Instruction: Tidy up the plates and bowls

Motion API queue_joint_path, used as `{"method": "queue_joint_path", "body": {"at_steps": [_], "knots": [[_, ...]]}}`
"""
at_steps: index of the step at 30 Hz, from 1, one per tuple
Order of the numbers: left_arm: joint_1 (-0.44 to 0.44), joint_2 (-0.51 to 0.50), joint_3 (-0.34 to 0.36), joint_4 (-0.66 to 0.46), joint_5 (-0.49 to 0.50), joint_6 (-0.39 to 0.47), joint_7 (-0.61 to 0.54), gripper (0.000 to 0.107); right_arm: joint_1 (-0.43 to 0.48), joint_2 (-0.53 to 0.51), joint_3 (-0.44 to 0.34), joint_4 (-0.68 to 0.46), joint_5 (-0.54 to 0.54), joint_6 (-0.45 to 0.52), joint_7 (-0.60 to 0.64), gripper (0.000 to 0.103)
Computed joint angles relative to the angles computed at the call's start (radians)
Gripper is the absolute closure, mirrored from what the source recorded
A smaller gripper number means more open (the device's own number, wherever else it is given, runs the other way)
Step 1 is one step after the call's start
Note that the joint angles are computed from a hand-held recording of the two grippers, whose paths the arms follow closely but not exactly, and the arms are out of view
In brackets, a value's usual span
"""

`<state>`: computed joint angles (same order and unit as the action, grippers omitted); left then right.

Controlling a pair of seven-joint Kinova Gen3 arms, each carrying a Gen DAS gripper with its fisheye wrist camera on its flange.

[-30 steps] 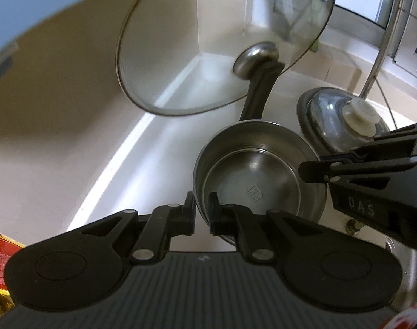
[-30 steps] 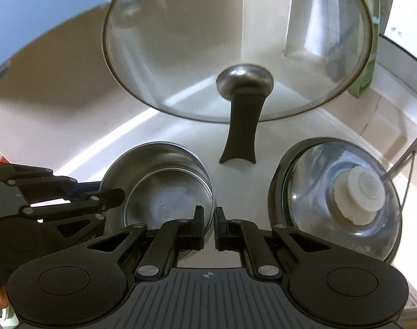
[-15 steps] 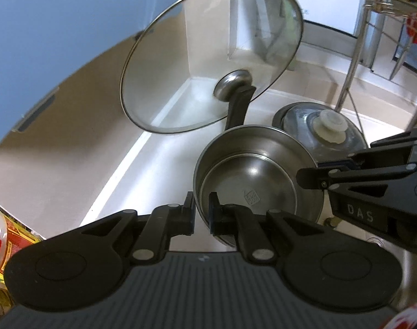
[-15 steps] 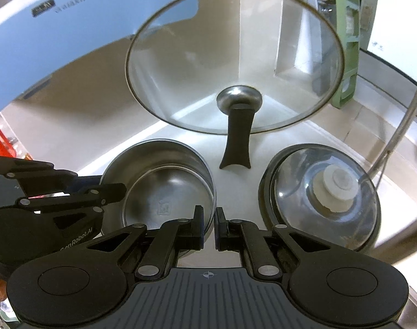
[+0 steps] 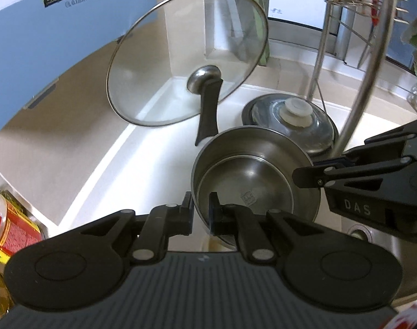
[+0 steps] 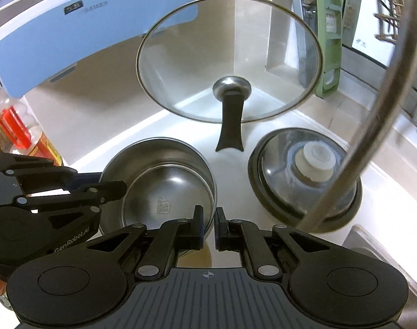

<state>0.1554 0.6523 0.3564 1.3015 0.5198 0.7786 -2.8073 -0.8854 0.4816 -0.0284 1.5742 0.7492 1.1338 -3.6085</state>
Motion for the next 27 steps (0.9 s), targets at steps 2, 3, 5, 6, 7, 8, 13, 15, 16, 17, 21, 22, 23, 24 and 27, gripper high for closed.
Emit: {"method": "queue_joint_path", "body": {"at_steps": [2, 3, 5, 6, 7, 8, 13, 15, 16, 17, 21, 22, 23, 24, 27], "knots": [[-0.006, -0.005, -0.001, 0.014, 0.001, 0.001, -0.004, 0.099, -0.005, 0.001, -0.004, 0.001, -0.005, -0.001, -0.006, 0.096], [-0.007, -0.008, -0.001, 0.023, 0.001, -0.002, -0.007, 0.099, -0.008, 0.002, -0.006, 0.001, -0.007, -0.002, -0.009, 0.096], [-0.013, -0.011, -0.004, 0.032, 0.001, 0.001, -0.011, 0.099, -0.01, 0.005, -0.008, 0.0, -0.012, -0.008, -0.011, 0.096], [-0.015, -0.013, -0.005, 0.038, 0.0, 0.0, -0.014, 0.099, -0.011, 0.008, -0.01, -0.002, -0.015, -0.011, -0.01, 0.096], [-0.017, -0.014, -0.005, 0.043, 0.0, 0.0, -0.017, 0.099, -0.013, 0.008, -0.01, 0.002, -0.017, -0.016, -0.012, 0.096], [-0.018, -0.016, -0.007, 0.048, -0.001, 0.001, -0.017, 0.099, -0.015, 0.009, -0.01, 0.004, -0.019, -0.02, -0.013, 0.096], [-0.024, -0.024, -0.014, 0.072, -0.006, 0.005, -0.023, 0.099, -0.022, 0.011, -0.013, 0.009, -0.036, -0.034, -0.014, 0.096], [-0.02, -0.023, -0.017, 0.075, -0.011, 0.005, -0.02, 0.099, -0.023, 0.011, -0.012, 0.014, -0.041, -0.043, -0.013, 0.096], [-0.018, -0.024, -0.019, 0.078, -0.013, 0.003, -0.018, 0.099, -0.022, 0.011, -0.012, 0.016, -0.045, -0.048, -0.013, 0.096], [-0.016, -0.024, -0.021, 0.079, -0.016, 0.002, -0.015, 0.099, -0.021, 0.01, -0.011, 0.021, -0.047, -0.055, -0.014, 0.096], [-0.01, -0.021, -0.027, 0.077, -0.03, 0.007, -0.003, 0.099, -0.017, 0.01, -0.01, 0.03, -0.056, -0.075, -0.008, 0.096], [-0.008, -0.021, -0.029, 0.075, -0.035, 0.01, 0.001, 0.099, -0.015, 0.011, -0.011, 0.028, -0.06, -0.077, -0.002, 0.096], [-0.006, -0.019, -0.03, 0.074, -0.038, 0.012, 0.005, 0.098, -0.013, 0.011, -0.011, 0.03, -0.063, -0.082, 0.001, 0.096], [-0.005, -0.018, -0.031, 0.072, -0.042, 0.014, 0.007, 0.098, -0.011, 0.011, -0.01, 0.031, -0.066, -0.087, 0.004, 0.096], [0.003, -0.011, -0.037, 0.064, -0.055, 0.021, 0.023, 0.098, -0.007, 0.013, -0.007, 0.036, -0.074, -0.101, 0.01, 0.096]]}}
